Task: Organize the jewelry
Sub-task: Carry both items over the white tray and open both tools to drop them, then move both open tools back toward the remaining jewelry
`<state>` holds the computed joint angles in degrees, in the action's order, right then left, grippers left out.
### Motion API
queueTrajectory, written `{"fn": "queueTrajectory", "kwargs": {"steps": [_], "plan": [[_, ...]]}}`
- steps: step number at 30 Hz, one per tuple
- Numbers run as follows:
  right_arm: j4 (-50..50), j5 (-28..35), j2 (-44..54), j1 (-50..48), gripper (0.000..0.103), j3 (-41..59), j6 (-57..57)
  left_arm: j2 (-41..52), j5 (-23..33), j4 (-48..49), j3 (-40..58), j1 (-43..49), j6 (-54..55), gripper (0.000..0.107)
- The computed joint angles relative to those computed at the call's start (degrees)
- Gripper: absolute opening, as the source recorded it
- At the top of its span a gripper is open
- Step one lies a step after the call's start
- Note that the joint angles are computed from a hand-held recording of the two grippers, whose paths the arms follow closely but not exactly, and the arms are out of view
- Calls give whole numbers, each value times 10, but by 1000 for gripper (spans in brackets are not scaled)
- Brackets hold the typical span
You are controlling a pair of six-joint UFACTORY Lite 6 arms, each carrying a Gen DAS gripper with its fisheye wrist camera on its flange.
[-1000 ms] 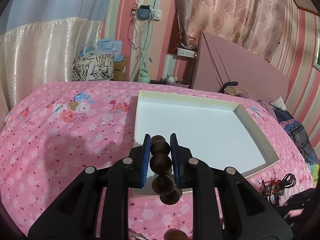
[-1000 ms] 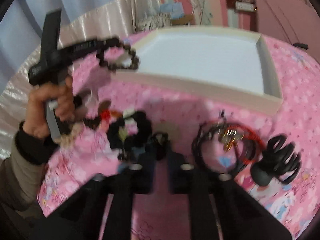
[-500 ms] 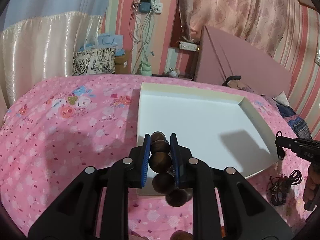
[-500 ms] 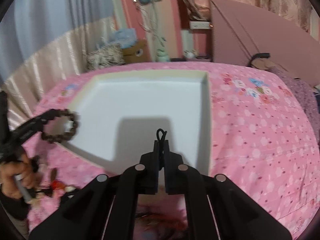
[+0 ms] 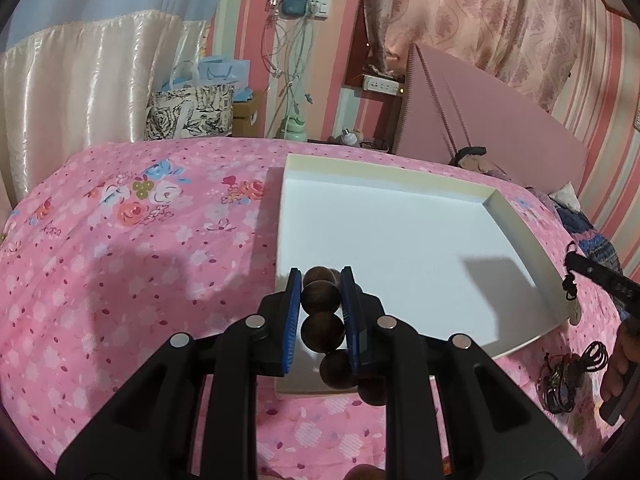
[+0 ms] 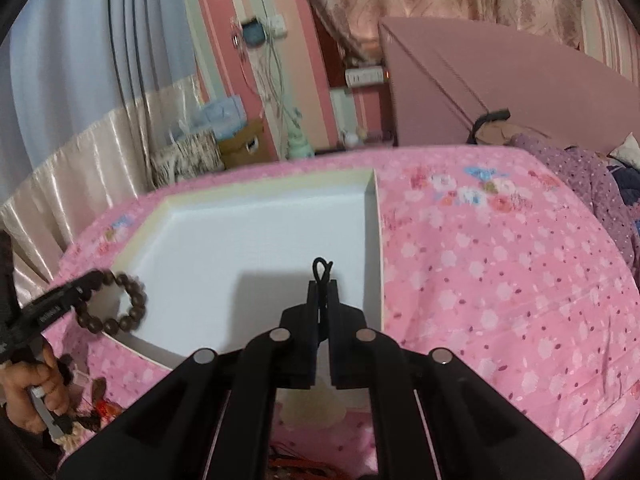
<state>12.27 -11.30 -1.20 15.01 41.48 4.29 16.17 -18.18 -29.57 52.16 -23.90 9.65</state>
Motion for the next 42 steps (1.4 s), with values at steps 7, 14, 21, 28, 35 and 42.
{"fn": "queueTrajectory", "kwargs": {"steps": [7,14,21,28,35,42], "plan": [[66,-16,19,18,3,5,-53,2,0,-30,3,-6,29,18],[95,-1,47,21,7,20,-76,13,9,-41,16,-2,37,19],[60,-12,54,18,9,10,-36,10,2,-37,10,1,25,33],[-5,-40,19,9,55,-23,38,2,-7,-19,-2,8,-9,47],[-94,-55,-26,-12,55,-53,129,-27,-17,9,-24,4,-40,51],[30,-36,-105,-13,61,-74,3,-151,-51,-159,-69,5,162,71]]}}
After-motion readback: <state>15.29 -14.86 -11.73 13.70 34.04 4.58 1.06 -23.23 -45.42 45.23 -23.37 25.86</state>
